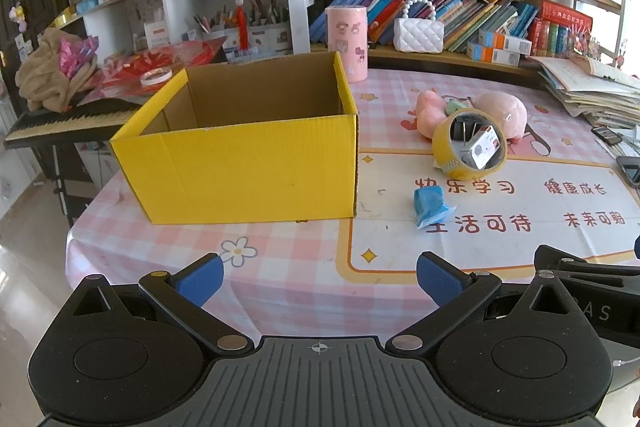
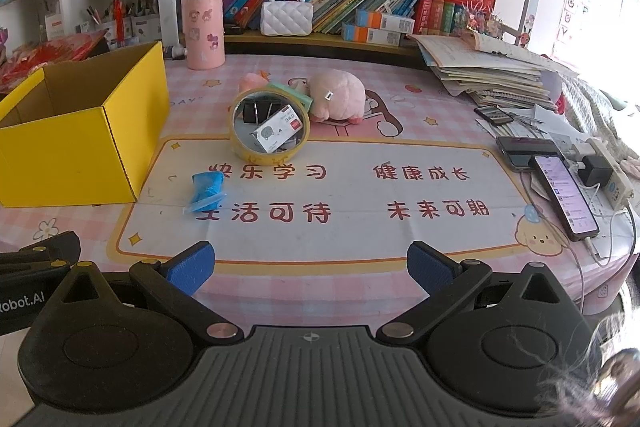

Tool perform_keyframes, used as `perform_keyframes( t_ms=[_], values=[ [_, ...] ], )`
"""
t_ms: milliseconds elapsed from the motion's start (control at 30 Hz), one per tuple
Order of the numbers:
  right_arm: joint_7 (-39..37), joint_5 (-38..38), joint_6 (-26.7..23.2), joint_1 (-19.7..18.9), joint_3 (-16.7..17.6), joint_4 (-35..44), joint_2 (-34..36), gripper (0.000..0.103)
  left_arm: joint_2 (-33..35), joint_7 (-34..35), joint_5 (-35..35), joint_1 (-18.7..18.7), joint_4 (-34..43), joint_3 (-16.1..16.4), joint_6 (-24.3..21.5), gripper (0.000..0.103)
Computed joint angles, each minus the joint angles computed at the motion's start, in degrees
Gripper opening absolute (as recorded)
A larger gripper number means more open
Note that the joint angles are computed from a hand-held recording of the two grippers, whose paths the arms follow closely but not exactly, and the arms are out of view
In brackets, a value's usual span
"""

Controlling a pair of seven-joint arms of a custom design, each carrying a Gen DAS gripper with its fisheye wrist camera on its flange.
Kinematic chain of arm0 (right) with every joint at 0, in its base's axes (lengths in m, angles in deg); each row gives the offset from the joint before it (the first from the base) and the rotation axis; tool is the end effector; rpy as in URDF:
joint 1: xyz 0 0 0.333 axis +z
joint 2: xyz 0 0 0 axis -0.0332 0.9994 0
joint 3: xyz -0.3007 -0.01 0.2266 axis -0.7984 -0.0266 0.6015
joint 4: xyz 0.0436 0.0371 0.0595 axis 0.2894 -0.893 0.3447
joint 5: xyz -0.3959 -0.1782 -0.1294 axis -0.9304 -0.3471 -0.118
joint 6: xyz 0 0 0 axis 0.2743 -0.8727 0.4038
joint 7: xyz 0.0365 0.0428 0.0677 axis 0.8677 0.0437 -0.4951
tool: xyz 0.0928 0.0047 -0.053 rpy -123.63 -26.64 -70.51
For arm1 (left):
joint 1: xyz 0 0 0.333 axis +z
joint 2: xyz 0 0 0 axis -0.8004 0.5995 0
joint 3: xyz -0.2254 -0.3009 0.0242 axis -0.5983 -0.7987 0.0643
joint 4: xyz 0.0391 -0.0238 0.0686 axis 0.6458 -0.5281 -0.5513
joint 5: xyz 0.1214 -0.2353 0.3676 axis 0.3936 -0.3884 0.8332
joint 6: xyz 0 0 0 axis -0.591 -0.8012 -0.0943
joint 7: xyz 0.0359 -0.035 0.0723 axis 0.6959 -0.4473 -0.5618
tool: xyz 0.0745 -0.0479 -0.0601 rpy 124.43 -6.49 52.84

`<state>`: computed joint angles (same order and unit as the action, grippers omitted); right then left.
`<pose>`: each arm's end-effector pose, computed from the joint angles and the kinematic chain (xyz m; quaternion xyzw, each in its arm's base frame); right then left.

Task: Organize objects
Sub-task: 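Lower the left tool onto the small blue object and close it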

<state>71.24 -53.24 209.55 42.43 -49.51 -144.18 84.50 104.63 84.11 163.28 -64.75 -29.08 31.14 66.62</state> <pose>0.6969 0.3710 0.3747 -0.6749 0.6011 -0.3080 0.2972 0.6693 -0.2006 0.3612 -0.7140 0.5627 -0.2320 0.3460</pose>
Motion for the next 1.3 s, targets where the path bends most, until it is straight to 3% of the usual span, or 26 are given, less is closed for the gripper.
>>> perform_keyframes(
  t_ms=[700, 1100, 1300],
  values=[
    [-6.5, 6.2, -0.9, -2.0, 1.5, 1.6, 1.2, 0.103, 2.3, 3.2, -2.7, -0.6, 2.6, 0.8, 1.6, 0.103],
    [-19.1, 16.0, 0.1, -6.2, 4.5, 5.9, 4.0, 0.103, 5.7, 6.0, -7.3, -2.3, 7.2, 1.8, -0.2, 0.103],
    [-26.6, 22.0, 1.3, -8.9, 6.2, 9.3, 6.3, 0.103, 7.8, 6.3, -7.7, -3.0, 9.9, 2.6, 1.6, 0.103]
  ],
)
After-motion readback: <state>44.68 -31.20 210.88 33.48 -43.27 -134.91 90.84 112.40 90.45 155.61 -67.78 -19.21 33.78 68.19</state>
